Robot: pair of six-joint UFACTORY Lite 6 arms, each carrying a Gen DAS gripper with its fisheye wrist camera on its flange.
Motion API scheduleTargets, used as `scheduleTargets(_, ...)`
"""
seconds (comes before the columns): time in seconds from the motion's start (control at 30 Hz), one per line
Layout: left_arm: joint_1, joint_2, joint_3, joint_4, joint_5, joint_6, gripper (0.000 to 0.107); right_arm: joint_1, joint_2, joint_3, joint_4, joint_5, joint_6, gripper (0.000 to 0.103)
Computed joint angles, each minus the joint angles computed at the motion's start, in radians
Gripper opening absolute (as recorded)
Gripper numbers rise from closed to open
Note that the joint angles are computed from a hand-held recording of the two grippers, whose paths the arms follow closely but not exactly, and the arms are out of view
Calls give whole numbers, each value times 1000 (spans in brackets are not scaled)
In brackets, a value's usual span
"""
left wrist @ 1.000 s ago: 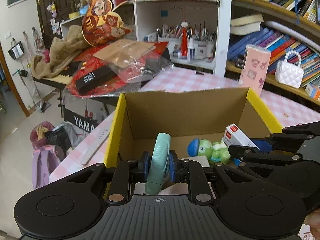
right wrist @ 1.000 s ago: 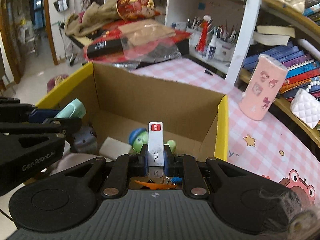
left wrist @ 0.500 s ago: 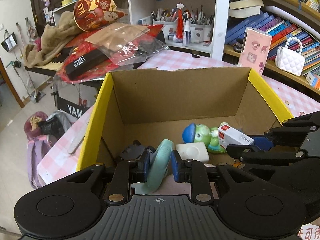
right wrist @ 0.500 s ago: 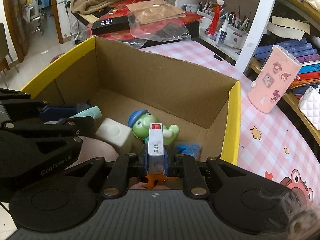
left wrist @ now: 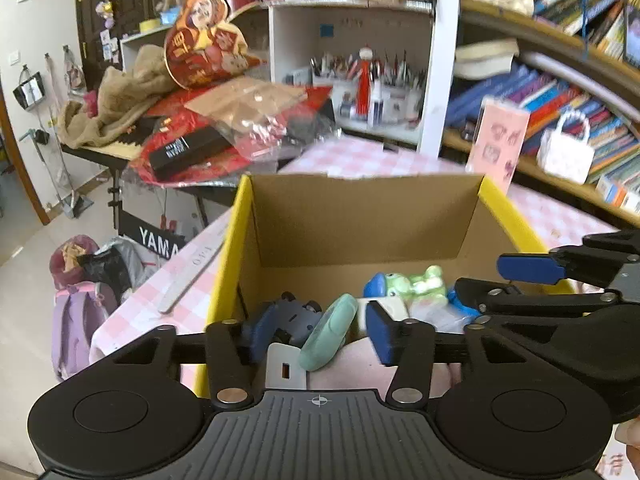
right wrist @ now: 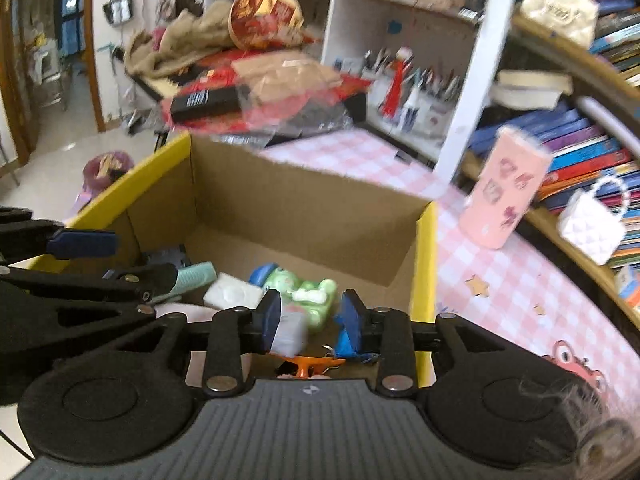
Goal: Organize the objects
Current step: 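Open both tools to drop the roller and small box into the box, then withdraw both tools from the yellow box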
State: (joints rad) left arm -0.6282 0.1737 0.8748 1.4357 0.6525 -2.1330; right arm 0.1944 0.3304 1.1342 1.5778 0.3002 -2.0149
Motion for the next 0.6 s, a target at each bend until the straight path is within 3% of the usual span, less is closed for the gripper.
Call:
scheduleTargets(0.2,-102,-139,-99,17,70,-66,60,-70,-233,-207,204,43,-146,35)
scheduleTargets(0.47,-301,-244,-200,-12,174,-119,75,-172,-589,-533,269,48,-149,35)
scheduleTargets(0.6,-409,-237,-233,-68,221,-156,79,-189,-782,-705,269,-18,-126,35)
